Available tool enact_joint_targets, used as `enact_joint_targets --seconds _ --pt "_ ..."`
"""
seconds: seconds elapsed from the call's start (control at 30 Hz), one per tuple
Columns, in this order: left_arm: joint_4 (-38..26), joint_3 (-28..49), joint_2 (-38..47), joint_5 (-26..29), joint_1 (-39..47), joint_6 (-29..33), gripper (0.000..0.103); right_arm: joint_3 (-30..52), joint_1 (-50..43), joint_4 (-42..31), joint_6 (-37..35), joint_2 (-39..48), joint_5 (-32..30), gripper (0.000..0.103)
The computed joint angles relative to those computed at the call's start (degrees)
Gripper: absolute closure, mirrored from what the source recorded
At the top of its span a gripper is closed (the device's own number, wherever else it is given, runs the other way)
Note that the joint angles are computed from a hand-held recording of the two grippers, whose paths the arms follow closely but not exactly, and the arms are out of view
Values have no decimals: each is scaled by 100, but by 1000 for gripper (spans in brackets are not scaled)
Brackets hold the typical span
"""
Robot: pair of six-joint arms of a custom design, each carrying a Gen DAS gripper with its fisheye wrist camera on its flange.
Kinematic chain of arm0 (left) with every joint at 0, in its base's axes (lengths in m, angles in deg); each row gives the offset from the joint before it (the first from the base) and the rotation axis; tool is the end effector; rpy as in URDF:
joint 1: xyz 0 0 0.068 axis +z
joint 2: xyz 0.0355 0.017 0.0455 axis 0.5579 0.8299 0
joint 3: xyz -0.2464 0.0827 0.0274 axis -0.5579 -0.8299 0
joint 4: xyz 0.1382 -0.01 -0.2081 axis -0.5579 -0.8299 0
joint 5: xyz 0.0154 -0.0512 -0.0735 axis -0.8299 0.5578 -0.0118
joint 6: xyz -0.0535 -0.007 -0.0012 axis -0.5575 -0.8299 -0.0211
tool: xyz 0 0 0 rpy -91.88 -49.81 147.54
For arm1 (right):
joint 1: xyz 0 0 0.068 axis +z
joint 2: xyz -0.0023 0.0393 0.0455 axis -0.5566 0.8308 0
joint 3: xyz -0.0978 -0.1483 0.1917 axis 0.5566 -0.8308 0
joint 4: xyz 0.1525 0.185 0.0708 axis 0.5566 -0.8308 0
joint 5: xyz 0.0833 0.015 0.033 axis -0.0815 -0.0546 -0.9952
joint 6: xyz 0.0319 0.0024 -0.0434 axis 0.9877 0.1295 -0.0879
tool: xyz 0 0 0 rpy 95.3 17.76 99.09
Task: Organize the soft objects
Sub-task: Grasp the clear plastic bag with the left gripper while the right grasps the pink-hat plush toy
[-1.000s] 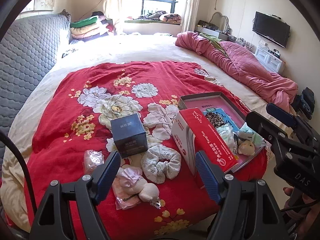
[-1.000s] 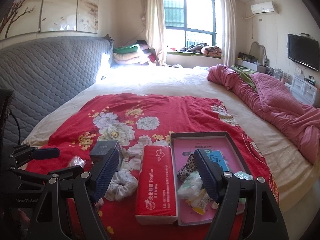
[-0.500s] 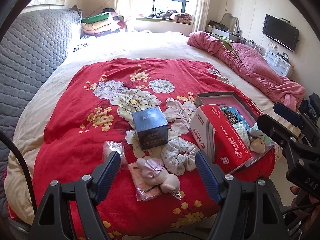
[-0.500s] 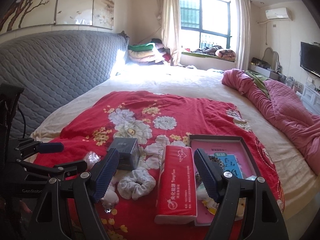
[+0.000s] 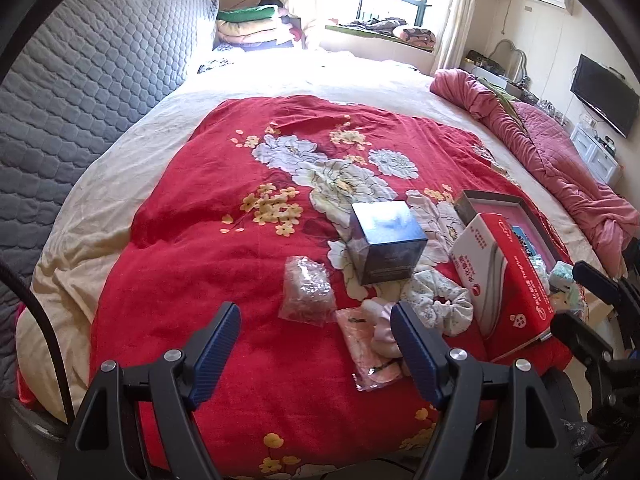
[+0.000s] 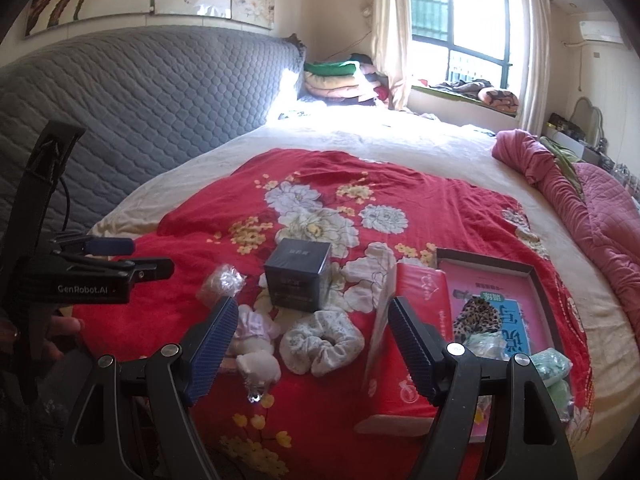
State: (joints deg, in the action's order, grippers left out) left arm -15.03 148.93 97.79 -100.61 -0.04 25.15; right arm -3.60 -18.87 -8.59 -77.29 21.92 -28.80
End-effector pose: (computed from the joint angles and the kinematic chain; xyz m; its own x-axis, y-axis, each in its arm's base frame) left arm 0.3224 -0.2083 0.2340 -0.7909 0.0272 -0.6114 0.1175 0.9872 -0.1081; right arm 0.2523 0.0691 0.2474 -0.6036 -0.2085 -0.7695 -0.3188 0.9478 -0.0068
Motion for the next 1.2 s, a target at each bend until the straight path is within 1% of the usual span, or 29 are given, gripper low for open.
enact_joint_targets --seconds 0.1,0.23,0.4,0.6,0.73,0.83,0.9,0.93,0.97,1.0,1.07,1.1,1.17,1.2 --pt "115 -192 4 -46 142 -36 26 -100 237 177 -32 278 44 24" --pt "346 -464 52 106 347 -113 26 -226 457 506 -111 818 41 24" --pt "660 -642 245 328 490 -156 26 -124 665 776 -186 1684 71 24" --pt "760 -459 662 465 507 -128 26 92 817 1123 -323 2475 469 24" --pt "741 -166 1017 561 497 -101 26 254 832 1222 -455 2859 546 24" --pt "634 128 1264 518 451 -38 26 314 836 1280 -554 3045 545 24" --pt "623 296 1417 572 459 -57 26 308 827 1404 -596 3107 537 27" --pt "601 412 1524 645 476 -70 26 329 823 1438 -609 3158 516 31" --pt "585 517 1628 673 489 -94 26 339 818 1481 -620 3189 510 36" --pt "548 632 1732 684 504 -113 26 359 811 1513 -631 3232 505 39" --pt "494 854 1935 772 545 -142 26 419 779 1501 -662 3315 411 50" --pt "506 927 2015 810 565 -168 26 441 766 1505 -683 3356 347 53" --pt "480 1100 2185 909 616 -236 26 438 762 1553 -717 3394 294 62" --pt "498 1171 2271 969 648 -266 26 414 754 1593 -734 3388 255 64"
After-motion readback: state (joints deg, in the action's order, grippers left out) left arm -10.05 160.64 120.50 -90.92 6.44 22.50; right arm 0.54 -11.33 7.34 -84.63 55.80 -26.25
